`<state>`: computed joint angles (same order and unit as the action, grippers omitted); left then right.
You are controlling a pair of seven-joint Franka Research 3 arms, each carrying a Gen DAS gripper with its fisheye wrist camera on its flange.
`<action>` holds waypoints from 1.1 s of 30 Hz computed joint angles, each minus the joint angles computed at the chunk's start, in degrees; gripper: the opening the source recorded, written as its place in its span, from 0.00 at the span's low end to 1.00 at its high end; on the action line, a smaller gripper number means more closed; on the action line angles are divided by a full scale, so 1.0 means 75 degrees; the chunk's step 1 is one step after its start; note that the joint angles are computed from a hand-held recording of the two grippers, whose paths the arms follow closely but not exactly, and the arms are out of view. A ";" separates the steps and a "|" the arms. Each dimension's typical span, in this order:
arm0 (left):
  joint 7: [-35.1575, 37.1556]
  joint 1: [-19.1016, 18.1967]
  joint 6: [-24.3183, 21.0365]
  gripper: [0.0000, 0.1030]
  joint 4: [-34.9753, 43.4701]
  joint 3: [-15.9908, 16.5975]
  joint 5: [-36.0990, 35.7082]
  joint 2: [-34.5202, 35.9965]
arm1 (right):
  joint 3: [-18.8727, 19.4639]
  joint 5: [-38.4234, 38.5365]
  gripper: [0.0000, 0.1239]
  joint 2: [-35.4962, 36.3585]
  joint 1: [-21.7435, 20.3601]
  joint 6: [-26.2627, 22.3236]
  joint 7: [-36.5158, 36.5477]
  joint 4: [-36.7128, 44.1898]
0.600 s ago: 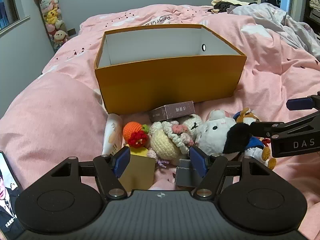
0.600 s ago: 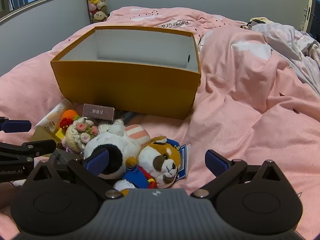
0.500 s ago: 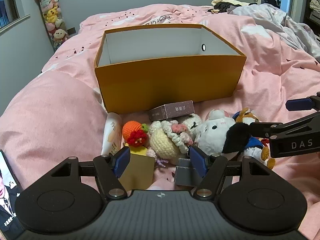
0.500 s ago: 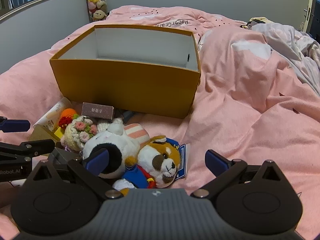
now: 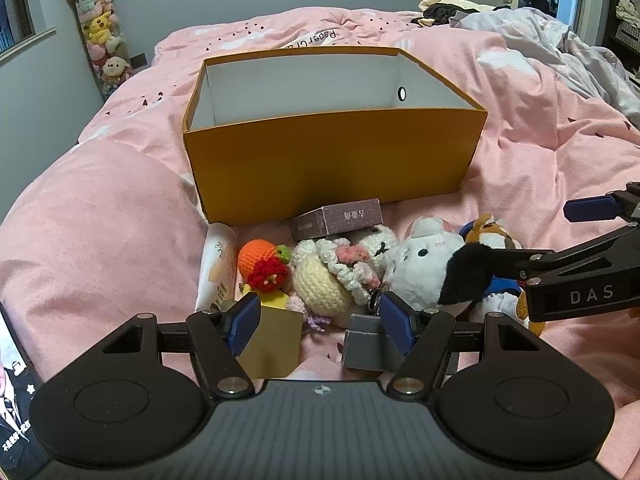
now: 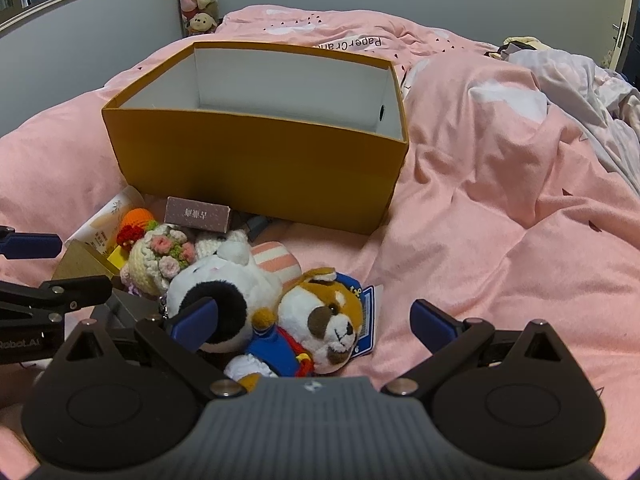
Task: Organize objects
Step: 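Position both grippers over the white plush and red-panda plush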
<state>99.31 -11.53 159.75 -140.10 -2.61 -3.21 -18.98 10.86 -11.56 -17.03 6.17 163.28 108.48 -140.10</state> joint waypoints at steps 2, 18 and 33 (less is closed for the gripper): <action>0.0055 -0.0043 0.0003 0.76 -0.0006 0.0030 -0.0063 -0.0006 | 0.0008 -0.0023 0.82 0.0018 -0.0007 -0.0046 0.0014 0.0026; 0.0099 -0.0045 0.0005 0.76 0.0004 0.0026 -0.0152 -0.0008 | -0.0020 -0.0156 0.82 0.0060 0.0038 -0.0158 0.0057 0.0063; 0.0075 -0.0012 -0.0014 0.76 -0.0019 0.0025 -0.0112 -0.0002 | -0.0058 -0.0155 0.82 0.0120 0.0112 -0.0316 0.0023 0.0137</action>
<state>99.88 -11.62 159.64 -140.24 -2.42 -4.04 -18.99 10.42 -12.72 -16.13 7.01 160.91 108.65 -139.08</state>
